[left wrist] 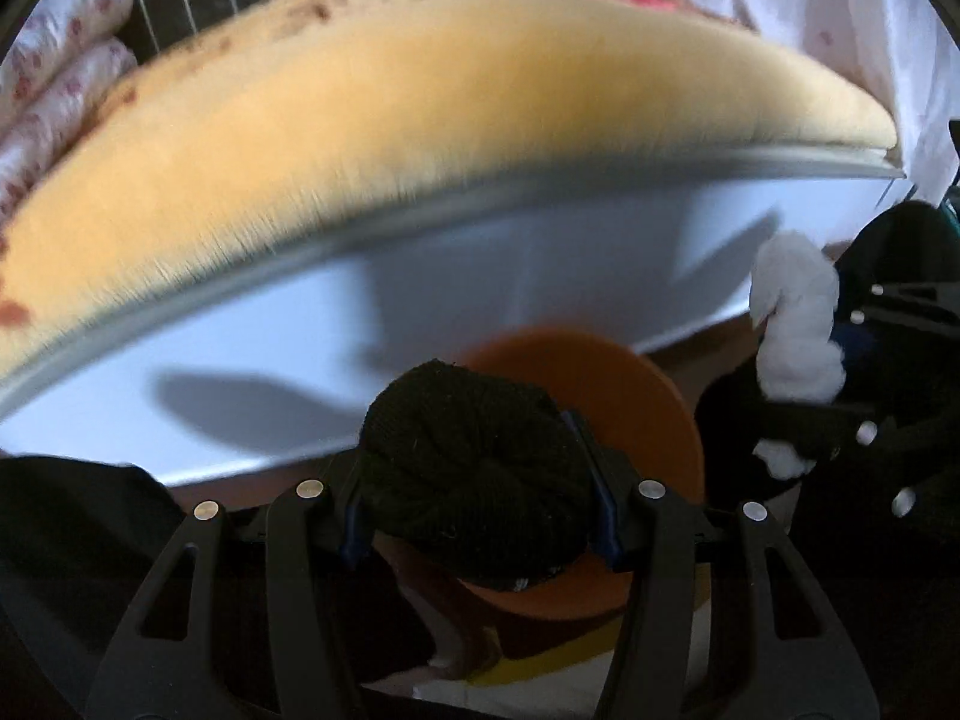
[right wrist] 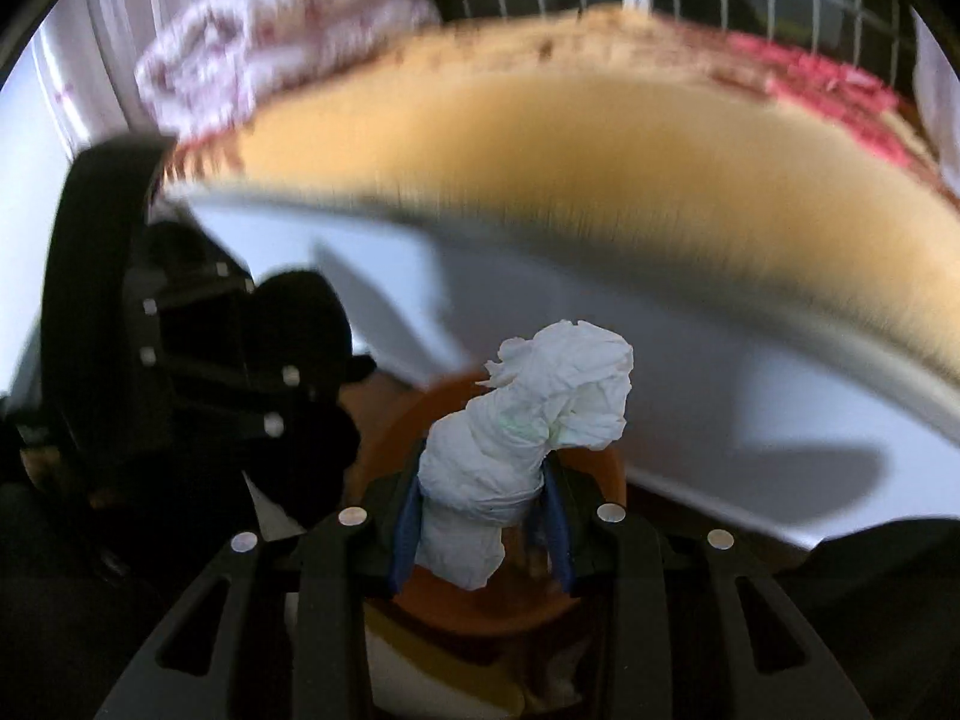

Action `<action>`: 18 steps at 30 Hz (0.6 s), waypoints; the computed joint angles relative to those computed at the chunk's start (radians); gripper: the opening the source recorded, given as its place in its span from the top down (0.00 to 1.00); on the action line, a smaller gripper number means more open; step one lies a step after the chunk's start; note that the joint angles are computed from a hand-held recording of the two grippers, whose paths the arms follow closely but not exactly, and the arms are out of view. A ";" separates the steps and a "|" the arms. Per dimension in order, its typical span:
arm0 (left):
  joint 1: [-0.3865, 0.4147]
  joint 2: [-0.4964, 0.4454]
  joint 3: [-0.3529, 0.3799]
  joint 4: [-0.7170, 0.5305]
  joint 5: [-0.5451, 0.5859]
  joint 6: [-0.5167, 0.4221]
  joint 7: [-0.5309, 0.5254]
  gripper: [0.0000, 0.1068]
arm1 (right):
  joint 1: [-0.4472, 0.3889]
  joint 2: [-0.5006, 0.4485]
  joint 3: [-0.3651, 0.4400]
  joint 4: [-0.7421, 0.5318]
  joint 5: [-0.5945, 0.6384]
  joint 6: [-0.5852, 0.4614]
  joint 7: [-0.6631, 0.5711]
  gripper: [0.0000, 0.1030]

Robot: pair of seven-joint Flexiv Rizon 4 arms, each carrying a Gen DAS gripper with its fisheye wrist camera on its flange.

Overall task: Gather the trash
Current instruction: 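Lower tissue and black item into the orange bin and open both tools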

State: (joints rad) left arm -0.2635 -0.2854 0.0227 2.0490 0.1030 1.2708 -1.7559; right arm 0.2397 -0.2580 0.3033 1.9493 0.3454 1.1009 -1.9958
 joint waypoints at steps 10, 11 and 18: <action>0.013 -0.051 -0.009 -0.040 -0.044 -0.101 0.028 0.30 | 0.004 -0.090 -0.013 -0.081 -0.050 -0.141 0.059 0.39; 0.012 -0.051 -0.007 -0.040 -0.043 -0.102 0.023 0.28 | 0.000 -0.089 -0.011 -0.082 -0.045 -0.140 0.059 0.39; 0.016 -0.013 0.002 -0.006 -0.035 -0.048 0.009 0.27 | -0.024 -0.017 -0.016 -0.043 -0.033 -0.098 0.046 0.39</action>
